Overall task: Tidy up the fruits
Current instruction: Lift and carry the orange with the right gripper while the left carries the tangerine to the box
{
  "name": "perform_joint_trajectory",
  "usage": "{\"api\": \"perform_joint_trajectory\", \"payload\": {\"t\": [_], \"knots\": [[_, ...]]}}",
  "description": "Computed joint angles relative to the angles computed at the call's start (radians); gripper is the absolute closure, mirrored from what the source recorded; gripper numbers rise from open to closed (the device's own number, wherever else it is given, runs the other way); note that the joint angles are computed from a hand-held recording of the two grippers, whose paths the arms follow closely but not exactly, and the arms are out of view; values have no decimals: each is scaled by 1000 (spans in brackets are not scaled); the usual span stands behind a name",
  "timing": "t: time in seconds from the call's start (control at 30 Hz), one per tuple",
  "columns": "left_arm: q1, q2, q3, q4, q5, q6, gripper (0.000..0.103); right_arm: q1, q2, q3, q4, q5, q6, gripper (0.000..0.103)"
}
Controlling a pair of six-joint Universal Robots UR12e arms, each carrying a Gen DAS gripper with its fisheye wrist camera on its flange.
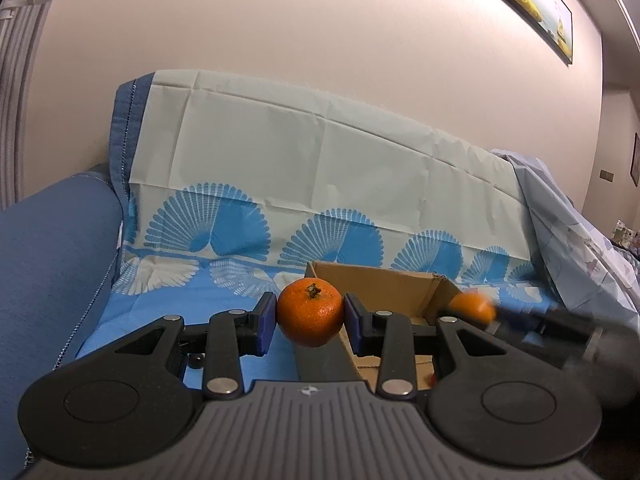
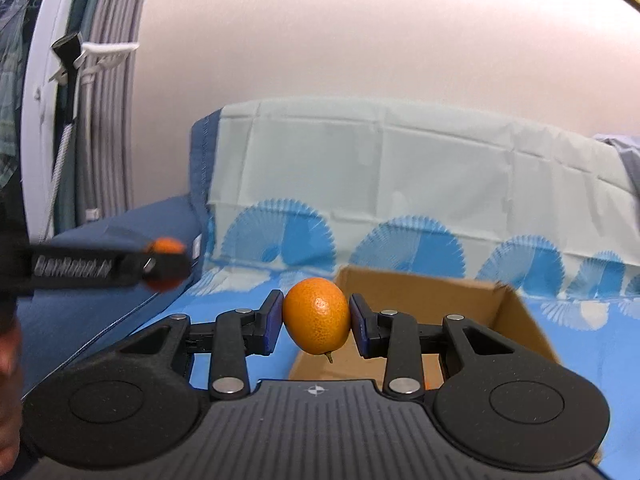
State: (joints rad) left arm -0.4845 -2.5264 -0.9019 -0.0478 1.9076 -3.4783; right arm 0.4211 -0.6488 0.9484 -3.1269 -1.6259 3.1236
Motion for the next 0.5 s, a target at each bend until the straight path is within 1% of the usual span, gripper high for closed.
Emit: {"api": "perform_joint_trajectory", "payload": {"t": [0.17, 0.27, 0.33, 0.4, 0.43, 0.5], "knots": [[1, -21, 31, -22, -21, 3, 63, -33, 4, -20, -56, -23, -34, 66], [-2, -43, 68, -52, -32, 31, 63, -54, 3, -15, -76, -48, -55, 66], [-5, -60, 97, -74, -40, 56, 63, -65, -2, -2, -69, -80, -23, 66], [-6, -73, 118, -91, -51, 68, 63, -75, -9, 9, -45, -102, 47, 66], [-7, -80, 130, -103, -58, 72, 63, -77, -11, 14, -48, -112, 58, 66], [-8, -94, 153, -127, -74, 76, 63, -78, -15, 26, -62, -141, 50, 66]]}}
